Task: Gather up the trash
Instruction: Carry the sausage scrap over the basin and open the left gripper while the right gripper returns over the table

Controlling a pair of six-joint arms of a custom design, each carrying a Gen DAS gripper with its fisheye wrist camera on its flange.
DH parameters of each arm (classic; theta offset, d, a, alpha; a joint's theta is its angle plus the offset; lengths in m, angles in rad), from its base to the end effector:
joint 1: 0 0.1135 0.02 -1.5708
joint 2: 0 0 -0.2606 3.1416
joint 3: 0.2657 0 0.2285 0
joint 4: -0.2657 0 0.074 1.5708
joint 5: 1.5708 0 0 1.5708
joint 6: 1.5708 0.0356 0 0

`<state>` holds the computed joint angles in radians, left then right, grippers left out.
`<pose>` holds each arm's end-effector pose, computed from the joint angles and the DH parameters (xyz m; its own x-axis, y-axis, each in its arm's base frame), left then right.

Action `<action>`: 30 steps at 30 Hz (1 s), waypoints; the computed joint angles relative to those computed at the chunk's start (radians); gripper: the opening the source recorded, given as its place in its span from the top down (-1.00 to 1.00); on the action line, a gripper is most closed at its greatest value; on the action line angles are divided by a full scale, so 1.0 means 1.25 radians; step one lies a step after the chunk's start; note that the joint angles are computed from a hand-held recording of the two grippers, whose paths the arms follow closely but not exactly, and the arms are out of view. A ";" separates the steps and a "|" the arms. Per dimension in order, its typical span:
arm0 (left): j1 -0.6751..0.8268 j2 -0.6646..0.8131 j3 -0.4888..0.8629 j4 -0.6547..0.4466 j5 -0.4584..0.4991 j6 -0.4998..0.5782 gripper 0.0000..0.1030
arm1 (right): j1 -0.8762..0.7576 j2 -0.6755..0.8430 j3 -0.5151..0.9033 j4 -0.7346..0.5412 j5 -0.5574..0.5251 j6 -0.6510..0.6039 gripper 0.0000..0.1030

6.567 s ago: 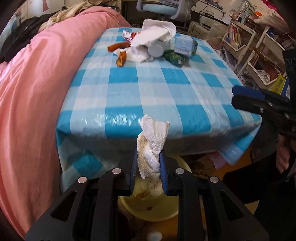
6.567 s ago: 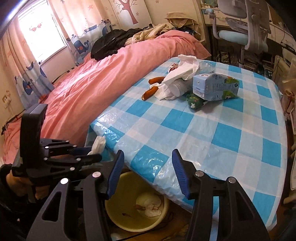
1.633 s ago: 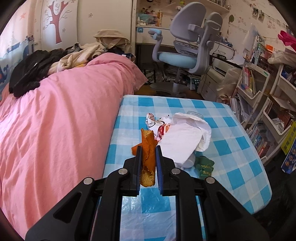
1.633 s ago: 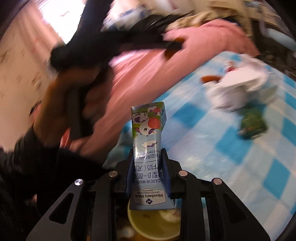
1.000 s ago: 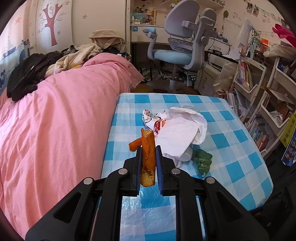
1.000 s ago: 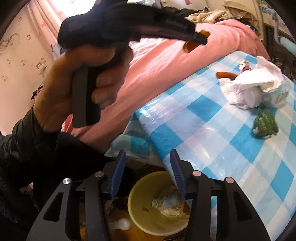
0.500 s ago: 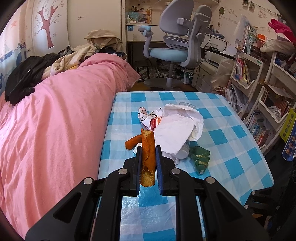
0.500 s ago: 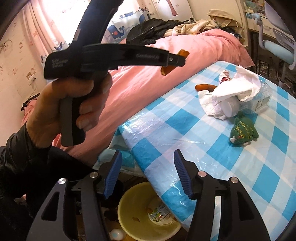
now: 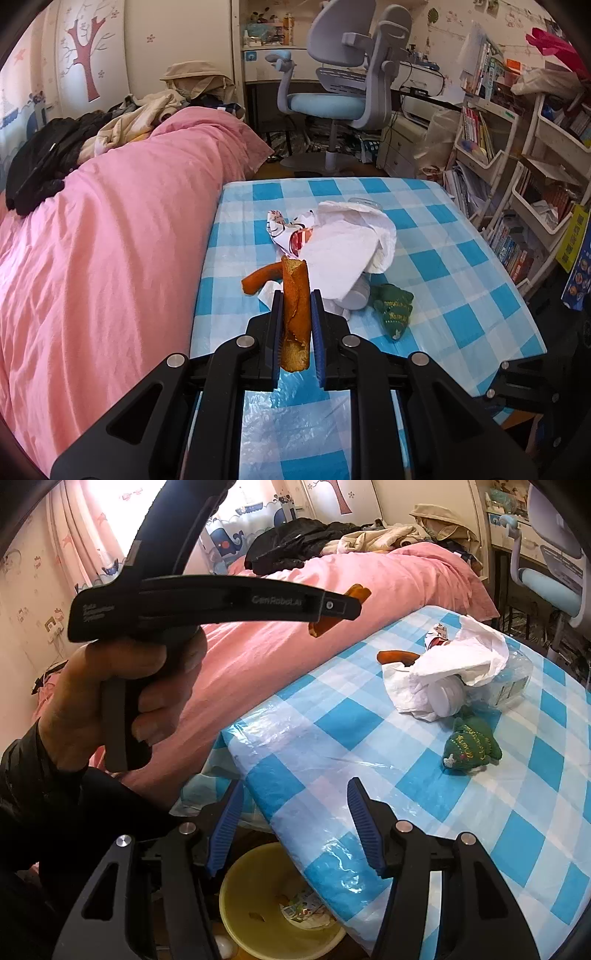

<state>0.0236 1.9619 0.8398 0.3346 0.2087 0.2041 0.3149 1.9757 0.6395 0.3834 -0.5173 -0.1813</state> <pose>0.3459 0.0008 0.1047 -0.6687 0.1826 -0.7207 0.2641 0.9645 -0.0007 0.2732 0.1075 0.0670 -0.6646 -0.3813 -0.6426 -0.6725 0.6801 0.2920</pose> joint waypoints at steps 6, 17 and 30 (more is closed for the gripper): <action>-0.002 -0.009 -0.041 0.011 0.012 0.012 0.74 | -0.013 -0.002 0.001 -0.001 0.001 -0.003 -0.10; -0.017 -0.029 -0.207 0.061 0.012 0.024 0.74 | 0.009 -0.013 -0.029 0.002 0.150 -0.077 -0.10; -0.041 -0.028 -0.400 0.131 0.018 0.050 0.20 | -0.041 -0.021 -0.046 0.004 0.171 -0.076 -0.10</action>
<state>-0.0274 1.9269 0.3398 0.4987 0.2317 0.2667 0.2638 1.9499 0.5824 0.3878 -0.3037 -0.2759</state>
